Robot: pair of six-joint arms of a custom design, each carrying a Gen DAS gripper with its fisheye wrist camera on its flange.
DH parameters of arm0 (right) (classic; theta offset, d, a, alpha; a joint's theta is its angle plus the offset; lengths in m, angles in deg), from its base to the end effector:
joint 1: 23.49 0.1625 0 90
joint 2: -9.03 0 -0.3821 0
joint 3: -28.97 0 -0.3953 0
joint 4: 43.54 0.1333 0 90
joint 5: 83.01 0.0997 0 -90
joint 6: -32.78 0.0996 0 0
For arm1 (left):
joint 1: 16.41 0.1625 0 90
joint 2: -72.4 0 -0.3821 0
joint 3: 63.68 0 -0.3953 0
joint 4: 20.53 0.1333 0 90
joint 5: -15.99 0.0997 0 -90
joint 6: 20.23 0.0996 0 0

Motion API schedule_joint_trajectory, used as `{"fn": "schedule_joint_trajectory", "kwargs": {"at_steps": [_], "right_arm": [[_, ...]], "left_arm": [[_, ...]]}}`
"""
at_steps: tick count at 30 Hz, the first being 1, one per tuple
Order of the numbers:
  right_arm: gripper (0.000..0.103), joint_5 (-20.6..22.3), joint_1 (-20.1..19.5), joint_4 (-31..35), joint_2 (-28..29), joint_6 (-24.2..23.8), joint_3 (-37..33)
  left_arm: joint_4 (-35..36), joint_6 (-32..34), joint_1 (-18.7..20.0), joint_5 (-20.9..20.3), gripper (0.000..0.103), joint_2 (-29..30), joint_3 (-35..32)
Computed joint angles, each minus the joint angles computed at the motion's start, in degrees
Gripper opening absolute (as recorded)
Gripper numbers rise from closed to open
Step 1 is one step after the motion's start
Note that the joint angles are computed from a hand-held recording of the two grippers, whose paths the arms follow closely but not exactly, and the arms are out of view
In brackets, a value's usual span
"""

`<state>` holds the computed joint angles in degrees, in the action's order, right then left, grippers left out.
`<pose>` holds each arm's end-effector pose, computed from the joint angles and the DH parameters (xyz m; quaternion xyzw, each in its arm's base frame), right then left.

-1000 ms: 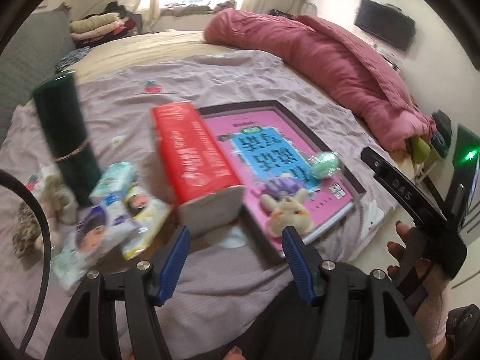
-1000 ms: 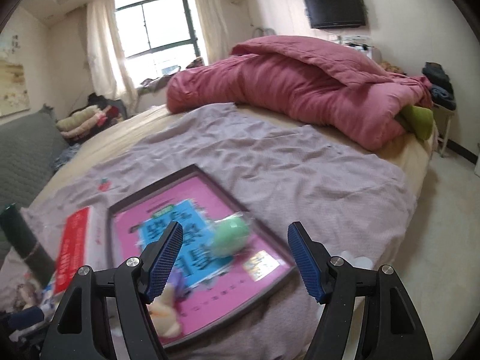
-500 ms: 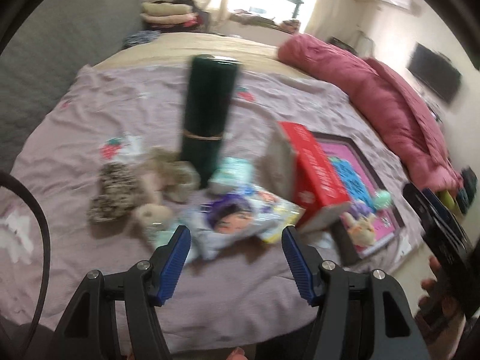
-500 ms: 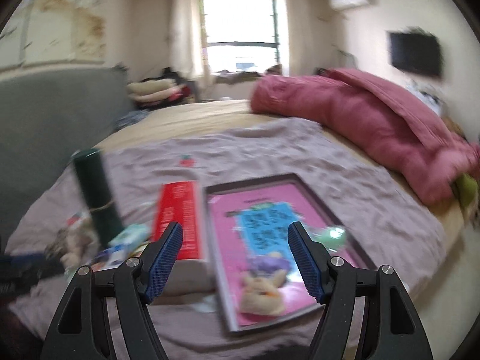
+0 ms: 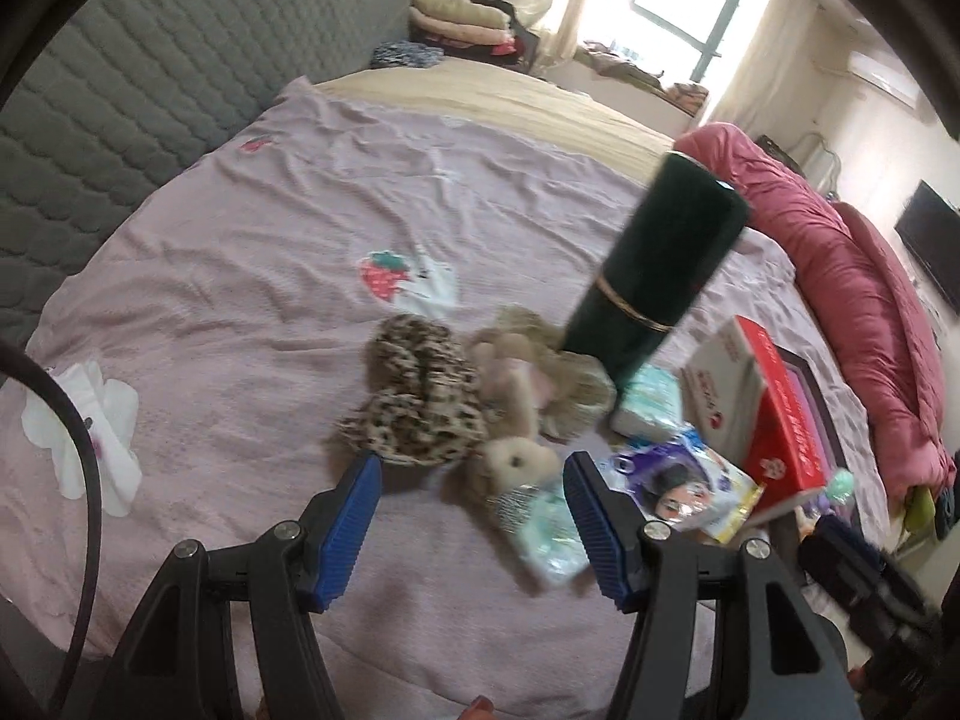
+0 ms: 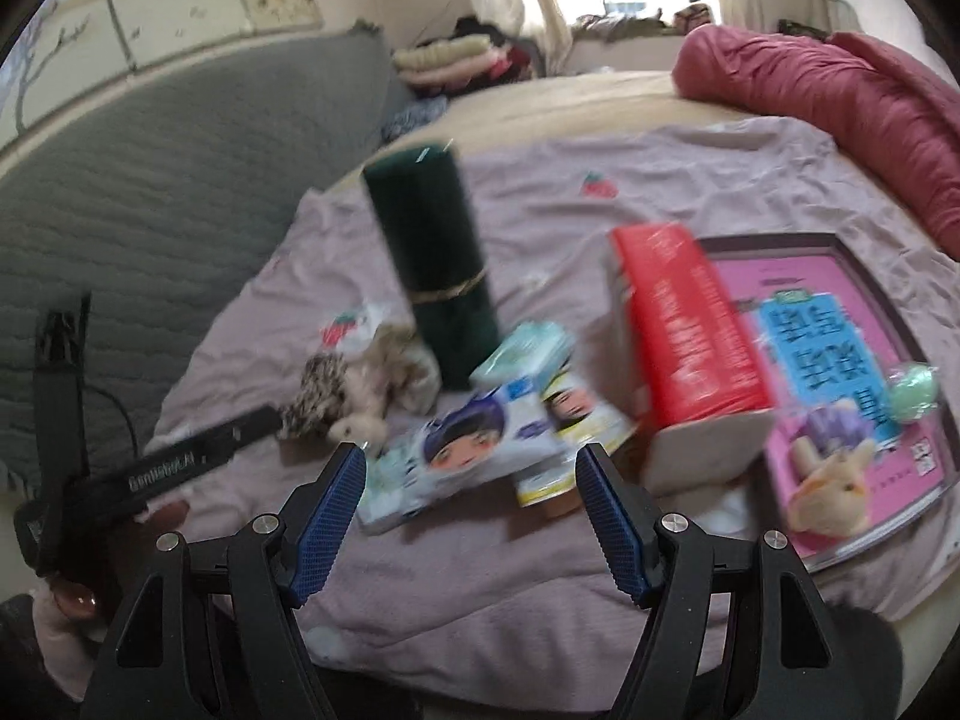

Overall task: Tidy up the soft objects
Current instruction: 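Grasp the leopard scrunchie with the left tool while the right tool grasps the wet-wipe pack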

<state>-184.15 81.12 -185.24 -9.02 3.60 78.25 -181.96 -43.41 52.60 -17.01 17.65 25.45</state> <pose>0.3194 -0.7733 0.0193 0.3492 -0.9152 0.1633 0.1172 -0.0336 -0.6930 0.2681 -0.1675 0.8302 -0.4288 0.3143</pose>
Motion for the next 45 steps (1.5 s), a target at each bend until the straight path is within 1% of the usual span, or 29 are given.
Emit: {"fn": "schedule_joint_trajectory", "kwargs": {"at_steps": [1, 5, 7, 12, 13, 16, 18, 21, 23, 25, 27, 28, 30, 31, 33, 37, 40, 41, 42, 45], "right_arm": [[0.074, -0.7, 0.2, 0.6, 0.4, 0.6, -0.2], [0.074, -0.8, 0.0, 6.8, 3.6, 8.3, -4.1], [0.074, -1.0, 0.0, 8.4, 5.2, 11.4, -5.9], [0.074, -0.5, -0.2, 10.2, 8.5, 16.5, -10.2], [0.074, -0.1, -0.4, 11.2, 9.4, 18.1, -11.6], [0.074, -0.8, -0.7, 13.2, 11.9, 22.8, -15.7], [0.074, -0.7, -1.1, 15.5, 14.2, 26.2, -19.6], [0.074, -0.4, -1.6, 15.6, 16.6, 29.6, -23.2], [0.074, -0.2, -1.8, 15.5, 18.3, 31.2, -25.8], [0.070, 0.3, -2.0, 16.8, 20.2, 32.5, -29.2], [0.057, 1.2, -2.3, 19.3, 22.7, 33.7, -33.8], [0.053, 1.9, -2.5, 20.6, 23.9, 34.1, -36.1], [0.036, 3.2, -2.8, 23.0, 26.1, 33.9, -40.1], [0.033, 4.1, -3.0, 23.5, 26.4, 33.4, -40.8], [0.027, 4.9, -3.0, 22.7, 25.5, 32.6, -39.1], [0.022, 6.5, -2.8, 21.3, 23.3, 29.4, -35.4], [0.021, 6.2, -2.4, 17.9, 19.9, 25.9, -29.0], [0.021, 5.9, -2.3, 15.8, 18.1, 23.8, -25.9], [0.021, 5.7, -2.1, 14.8, 17.5, 22.4, -24.9], [0.021, 5.2, -1.8, 10.7, 14.5, 18.1, -19.9]], "left_arm": [[-0.2, 0.1, 0.3, -0.1, 0.063, -0.2, 0.1], [-2.2, 0.8, 1.5, -1.3, 0.063, -0.5, 0.4], [-2.6, 1.2, 2.1, -2.0, 0.063, -0.5, 0.2], [-1.9, 1.5, 3.3, -3.3, 0.063, 0.1, -1.4], [-1.3, 1.2, 3.4, -3.3, 0.063, 0.3, -1.8], [-0.7, 0.7, 4.1, -4.3, 0.063, 0.5, -2.6], [-0.7, 0.9, 4.6, -4.5, 0.063, 0.8, -3.1], [-0.1, 1.0, 4.8, -3.9, 0.063, 1.4, -4.0], [0.1, 0.9, 5.2, -4.4, 0.063, 1.6, -4.4], [0.8, 0.4, 5.6, -4.7, 0.063, 2.0, -5.0], [1.6, 0.0, 6.0, -4.7, 0.063, 2.4, -5.7], [1.9, -0.4, 6.1, -4.7, 0.063, 2.5, -5.8], [3.1, -1.4, 6.6, -5.1, 0.063, 2.7, -6.4], [3.8, -2.1, 6.8, -5.3, 0.063, 2.7, -6.6], [5.5, -3.8, 7.6, -6.6, 0.063, 2.9, -7.2], [7.5, -6.0, 8.6, -8.0, 0.063, 3.2, -8.2], [8.4, -7.3, 9.2, -9.1, 0.063, 3.5, -8.7], [8.8, -8.0, 9.5, -9.5, 0.063, 3.7, -9.0], [8.8, -8.2, 9.8, -9.9, 0.063, 3.7, -9.1], [6.6, -7.4, 10.6, -11.6, 0.062, 4.4, -9.7]]}}
